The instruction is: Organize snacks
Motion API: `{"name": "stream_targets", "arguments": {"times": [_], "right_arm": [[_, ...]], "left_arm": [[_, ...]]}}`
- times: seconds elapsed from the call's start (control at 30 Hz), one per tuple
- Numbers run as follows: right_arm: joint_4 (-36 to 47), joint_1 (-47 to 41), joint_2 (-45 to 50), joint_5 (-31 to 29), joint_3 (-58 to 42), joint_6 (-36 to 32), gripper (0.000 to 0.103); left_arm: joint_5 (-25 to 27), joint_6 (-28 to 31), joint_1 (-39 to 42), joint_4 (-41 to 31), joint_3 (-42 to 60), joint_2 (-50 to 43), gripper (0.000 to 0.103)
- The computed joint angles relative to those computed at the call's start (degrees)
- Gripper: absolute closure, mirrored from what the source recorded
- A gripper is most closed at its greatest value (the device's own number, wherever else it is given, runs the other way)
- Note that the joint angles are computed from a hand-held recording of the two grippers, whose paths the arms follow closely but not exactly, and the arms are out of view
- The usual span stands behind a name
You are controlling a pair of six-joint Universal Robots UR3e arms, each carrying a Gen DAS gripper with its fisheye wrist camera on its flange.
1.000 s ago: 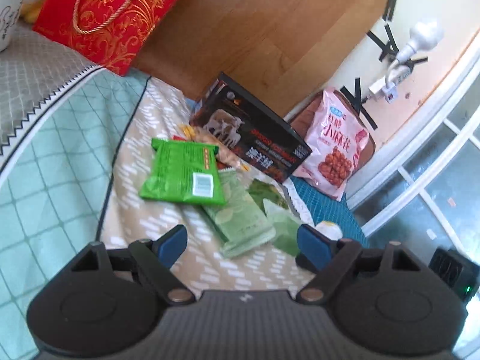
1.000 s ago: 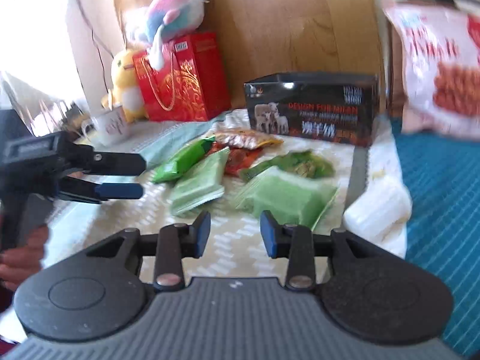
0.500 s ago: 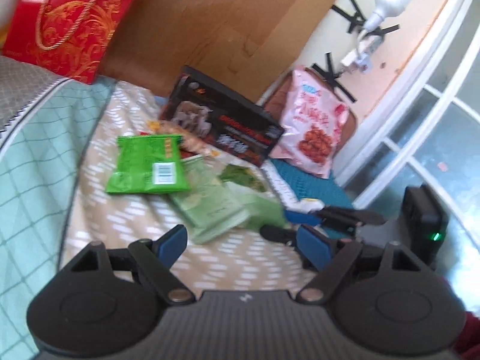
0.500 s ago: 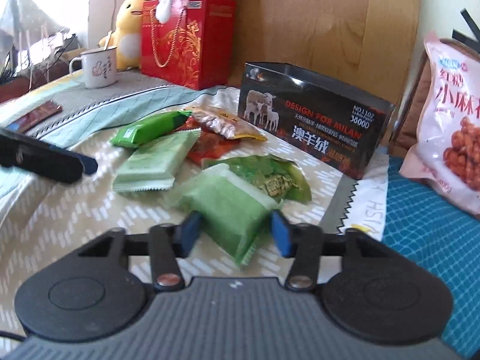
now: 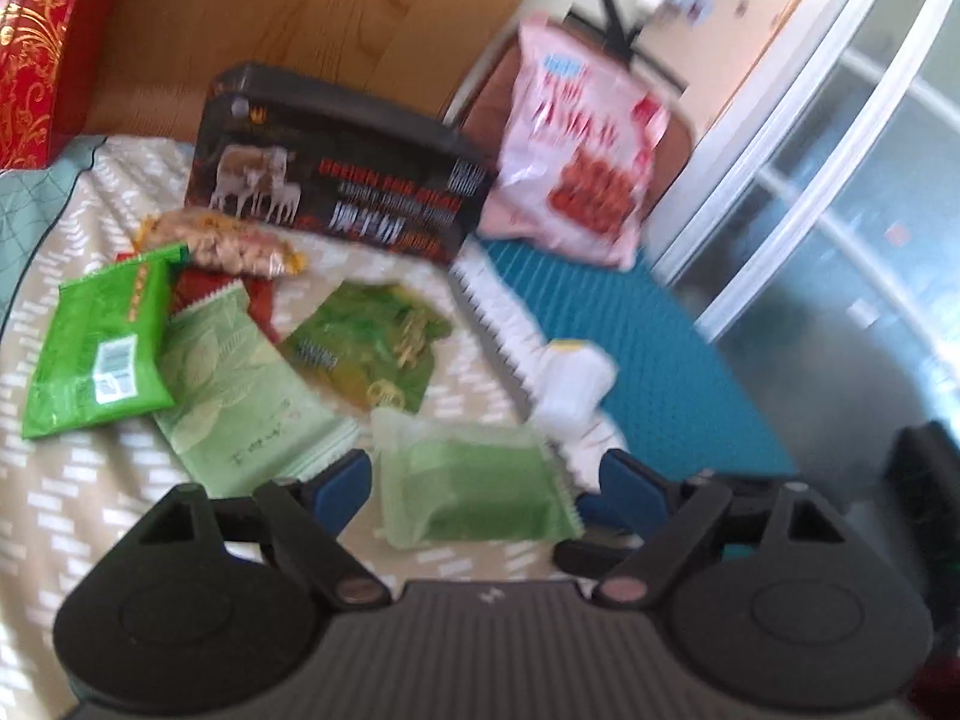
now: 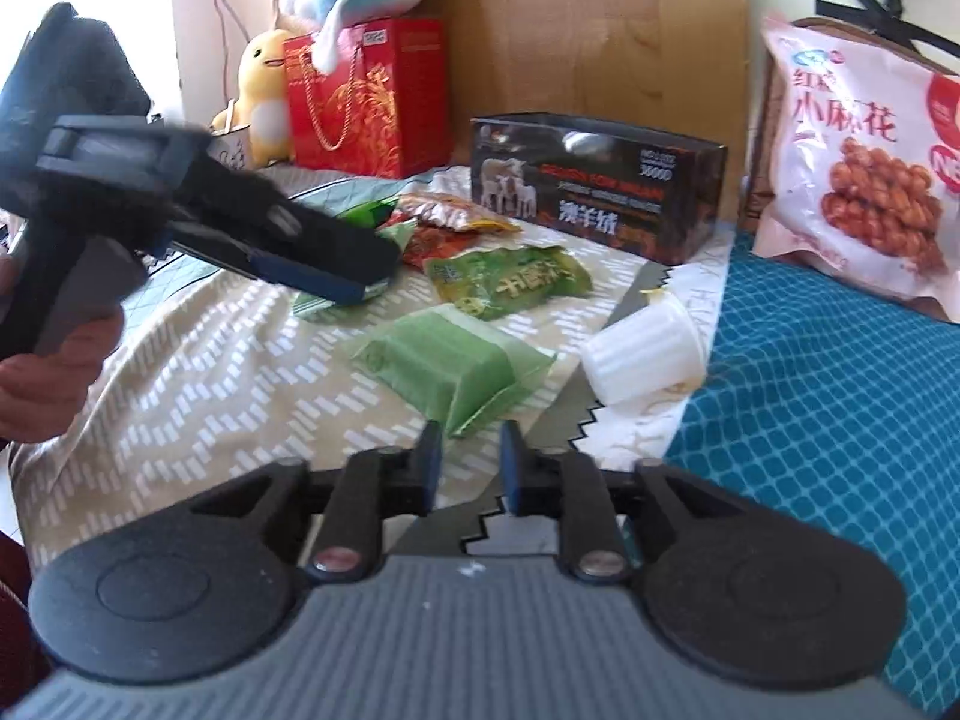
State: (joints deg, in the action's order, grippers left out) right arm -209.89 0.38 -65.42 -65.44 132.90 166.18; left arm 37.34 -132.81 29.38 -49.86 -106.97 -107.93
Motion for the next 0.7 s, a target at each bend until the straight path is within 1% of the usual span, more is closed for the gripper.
{"name": "stream_targets", "arguments": {"times": [0.03,0.1,0.13,0.17,0.2,0.23,0.27,0.3,0.33,0.4,0.47,0.53,0.57,0.63,0.7], "right_arm": [[-0.22,-0.15,0.26,0.46,-0.19,0.05,0.072],[-0.18,-0.04,1.20,0.83,-1.37,-0.10,0.072],[0.01,0.34,2.00,0.44,-2.37,-0.12,0.072],[0.47,0.81,2.95,-0.20,-3.56,-0.03,0.072],[0.45,1.01,3.92,-0.26,-4.50,0.07,0.072],[-0.21,1.19,4.66,-0.16,-5.05,0.26,0.075],[-0.27,1.71,4.77,-1.00,-5.55,0.45,0.075],[-0.69,2.02,4.68,-1.44,-5.69,0.44,0.079],[-1.83,2.01,4.40,-1.41,-5.29,0.61,0.084],[-2.93,0.83,3.01,0.38,-4.64,1.33,0.084],[-3.25,-0.67,2.18,2.64,-5.67,2.30,0.084],[-2.89,-0.91,2.55,2.74,-9.18,3.59,0.084],[-2.43,-0.62,3.45,2.06,-12.22,4.23,0.084],[-1.55,0.04,6.01,0.80,-18.97,5.08,0.084],[0.64,1.01,9.35,-1.40,-27.20,5.25,0.084]], "left_arm": [[1.51,-1.33,-0.95,0.64,0.70,-0.81,0.017],[1.80,-2.13,-1.36,2.80,0.08,-1.32,0.015],[1.78,-2.25,-1.43,3.02,-0.06,-1.29,0.017],[1.42,-1.84,-1.42,2.46,-0.14,-1.27,0.022],[0.76,0.10,-1.29,-0.80,0.67,-1.33,0.029],[1.04,-0.73,-1.40,0.74,-0.36,-0.77,0.032],[1.80,-1.49,-1.69,1.92,-0.85,-0.21,0.033],[1.79,-1.27,-1.62,0.75,-0.58,0.35,0.036],[1.08,-0.91,-1.15,-1.24,-0.11,0.99,0.036],[-1.20,0.05,-0.16,-4.20,0.97,2.35,0.036],[-3.41,-1.38,-0.04,-3.59,2.71,2.56,0.036],[-5.14,-5.02,-0.92,-0.39,6.08,0.79,0.036],[-5.43,-7.92,-1.79,2.16,8.60,-0.99,0.036],[-5.70,-14.78,-3.85,8.47,15.10,-5.97,0.036],[-5.23,-22.02,-6.04,13.29,24.17,-12.42,0.035]]}}
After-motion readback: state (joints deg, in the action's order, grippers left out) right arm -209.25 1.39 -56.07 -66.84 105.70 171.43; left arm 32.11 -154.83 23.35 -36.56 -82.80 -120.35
